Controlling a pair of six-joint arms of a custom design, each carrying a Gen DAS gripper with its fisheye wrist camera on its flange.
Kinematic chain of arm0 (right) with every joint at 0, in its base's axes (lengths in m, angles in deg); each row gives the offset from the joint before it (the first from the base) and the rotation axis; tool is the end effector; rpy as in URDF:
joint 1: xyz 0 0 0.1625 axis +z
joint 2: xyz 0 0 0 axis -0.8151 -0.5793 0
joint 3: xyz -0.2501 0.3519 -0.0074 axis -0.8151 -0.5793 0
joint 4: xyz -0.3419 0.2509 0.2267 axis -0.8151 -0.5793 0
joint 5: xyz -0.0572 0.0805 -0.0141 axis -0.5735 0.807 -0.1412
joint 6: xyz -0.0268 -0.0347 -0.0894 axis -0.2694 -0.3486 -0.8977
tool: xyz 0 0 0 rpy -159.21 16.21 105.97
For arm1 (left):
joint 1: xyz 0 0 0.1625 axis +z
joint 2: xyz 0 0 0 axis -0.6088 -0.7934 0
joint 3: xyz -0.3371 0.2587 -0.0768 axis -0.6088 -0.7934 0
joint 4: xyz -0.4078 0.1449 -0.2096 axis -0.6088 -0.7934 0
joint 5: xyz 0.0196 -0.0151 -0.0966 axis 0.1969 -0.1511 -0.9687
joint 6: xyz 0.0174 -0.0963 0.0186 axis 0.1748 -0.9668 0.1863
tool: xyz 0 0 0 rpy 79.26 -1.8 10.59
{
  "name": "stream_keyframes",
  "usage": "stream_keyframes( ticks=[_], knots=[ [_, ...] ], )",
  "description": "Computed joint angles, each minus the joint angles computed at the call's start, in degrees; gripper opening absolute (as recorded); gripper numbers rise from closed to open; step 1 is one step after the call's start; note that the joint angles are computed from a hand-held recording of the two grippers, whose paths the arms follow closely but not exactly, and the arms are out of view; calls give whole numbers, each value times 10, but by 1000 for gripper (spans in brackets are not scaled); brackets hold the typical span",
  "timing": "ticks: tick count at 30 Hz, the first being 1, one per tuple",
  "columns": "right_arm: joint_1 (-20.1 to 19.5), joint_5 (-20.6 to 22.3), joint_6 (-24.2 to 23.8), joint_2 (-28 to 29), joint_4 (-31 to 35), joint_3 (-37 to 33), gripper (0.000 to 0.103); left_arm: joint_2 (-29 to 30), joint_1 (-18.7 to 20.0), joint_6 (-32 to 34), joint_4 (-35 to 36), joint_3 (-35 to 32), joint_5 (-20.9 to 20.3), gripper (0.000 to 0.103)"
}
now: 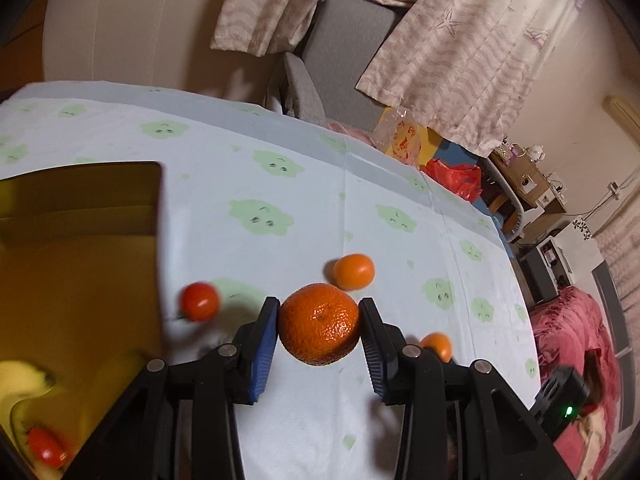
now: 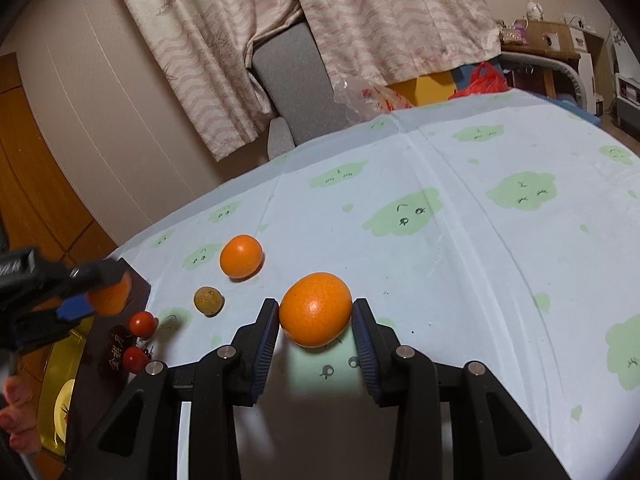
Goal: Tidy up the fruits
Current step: 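Carry the mandarin into the gold tray and release it with the left gripper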
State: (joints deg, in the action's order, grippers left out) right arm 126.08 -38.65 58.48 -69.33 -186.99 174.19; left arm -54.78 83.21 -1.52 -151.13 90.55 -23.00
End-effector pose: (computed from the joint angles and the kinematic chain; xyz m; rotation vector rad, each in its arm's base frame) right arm -0.0217 -0.4100 0.1858 -0.3399 -2.1476 1.5125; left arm -0.3257 -0.5697 -0.0192 0.8308 2.7856 -0.4612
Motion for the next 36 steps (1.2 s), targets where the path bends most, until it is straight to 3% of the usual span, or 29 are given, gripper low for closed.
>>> stream_keyframes(
  ticks=[7,15,36],
  knots=[
    [25,-42,-7,19,-32,11,38,-68,8,-9,-23,66,5,40],
    [67,-60,-13,25,-54,22,38,-131,21,-4,-52,121,31,40],
    [222,-109,-65,96,-7,-22,38,-237,81,2,-84,196,128,40]
  ],
)
